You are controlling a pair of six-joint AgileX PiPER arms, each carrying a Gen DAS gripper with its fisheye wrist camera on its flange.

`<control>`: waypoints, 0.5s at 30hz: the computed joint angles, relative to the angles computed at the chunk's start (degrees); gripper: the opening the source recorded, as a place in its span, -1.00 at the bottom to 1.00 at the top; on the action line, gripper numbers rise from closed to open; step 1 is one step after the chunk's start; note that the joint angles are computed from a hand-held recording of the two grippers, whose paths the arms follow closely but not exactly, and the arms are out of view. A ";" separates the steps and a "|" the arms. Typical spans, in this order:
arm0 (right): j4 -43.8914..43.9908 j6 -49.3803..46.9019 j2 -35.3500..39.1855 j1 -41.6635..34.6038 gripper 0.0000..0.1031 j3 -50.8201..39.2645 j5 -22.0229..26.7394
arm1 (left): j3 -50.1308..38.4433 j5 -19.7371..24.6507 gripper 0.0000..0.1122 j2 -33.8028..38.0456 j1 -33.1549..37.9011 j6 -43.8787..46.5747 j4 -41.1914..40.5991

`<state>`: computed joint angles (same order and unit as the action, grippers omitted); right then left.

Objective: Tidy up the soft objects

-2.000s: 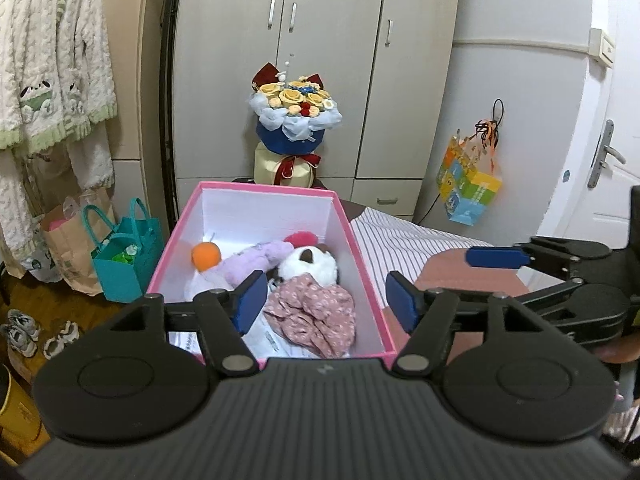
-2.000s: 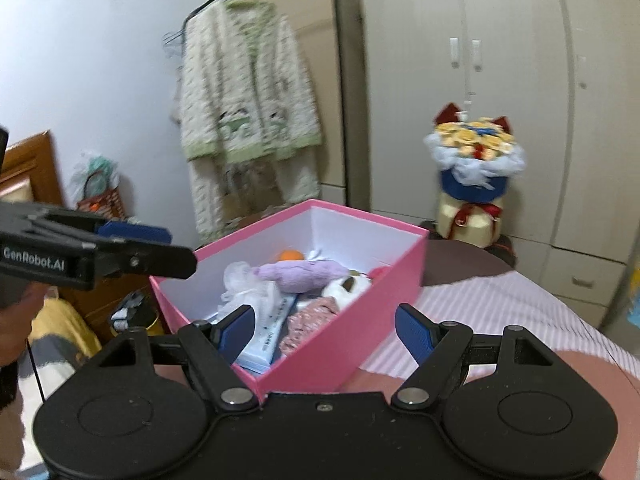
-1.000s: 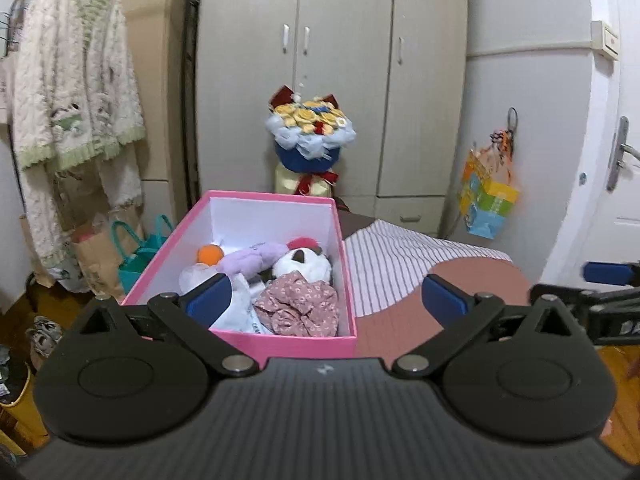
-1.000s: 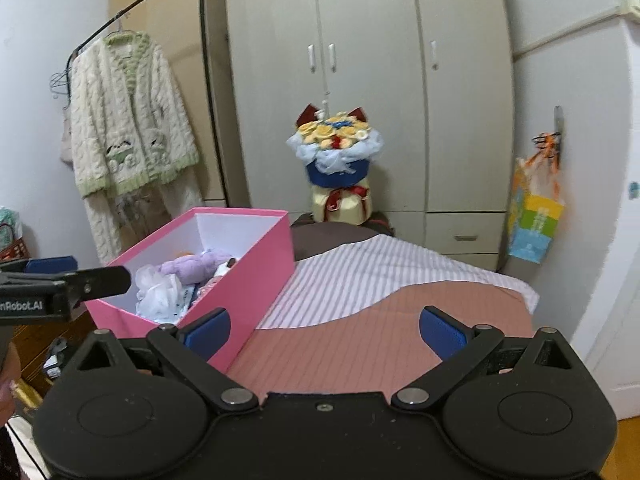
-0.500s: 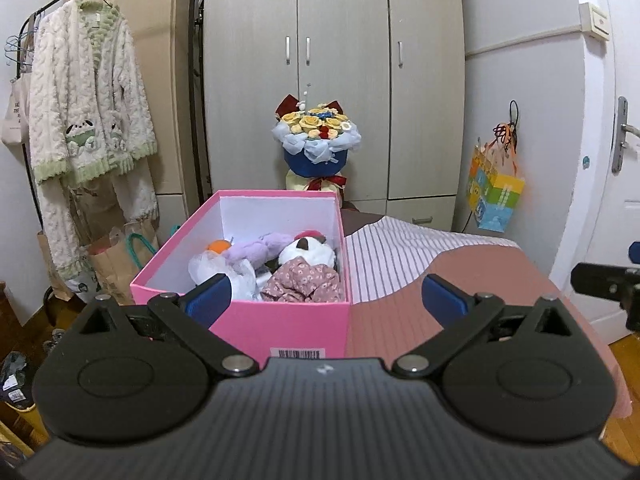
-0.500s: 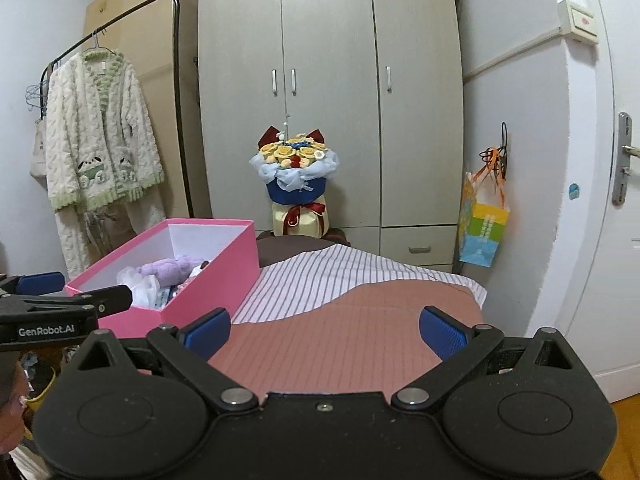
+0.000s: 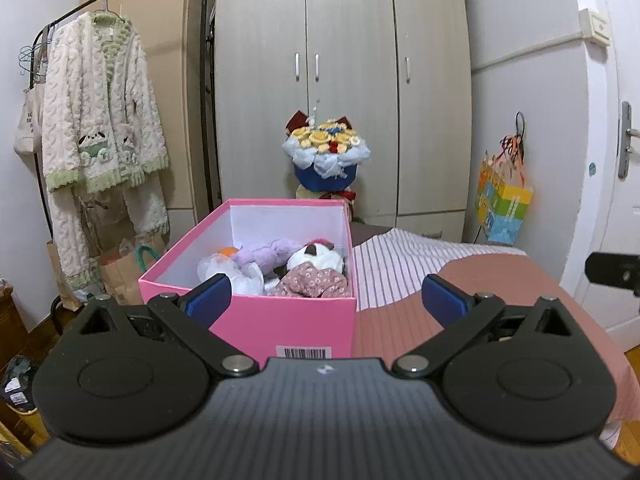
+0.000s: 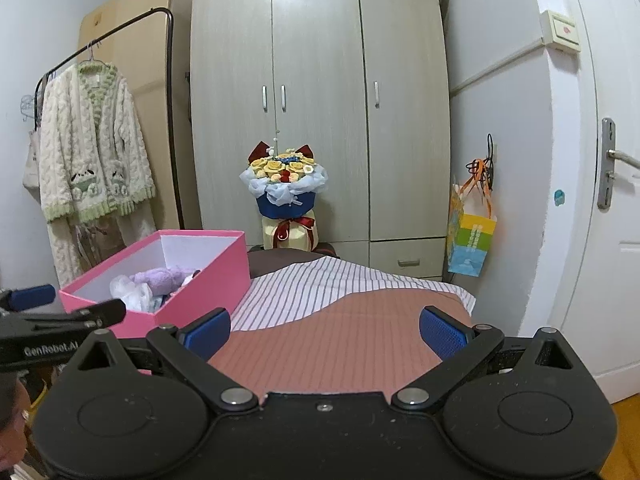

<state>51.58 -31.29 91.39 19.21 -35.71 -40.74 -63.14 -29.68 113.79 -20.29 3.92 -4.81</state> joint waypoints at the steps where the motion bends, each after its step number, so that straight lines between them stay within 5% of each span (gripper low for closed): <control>1: 0.54 -0.58 0.32 0.50 0.98 0.06 -0.76 | 0.28 -0.83 0.84 0.15 -0.04 0.13 -0.07; 15: 4.64 -4.45 1.93 3.41 0.98 -0.73 -3.84 | 0.89 1.19 0.84 -0.70 -0.24 1.96 -0.62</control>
<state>56.21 -35.74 93.32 22.61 -36.44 -44.58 -62.25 -28.49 113.09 -20.53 5.88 -5.43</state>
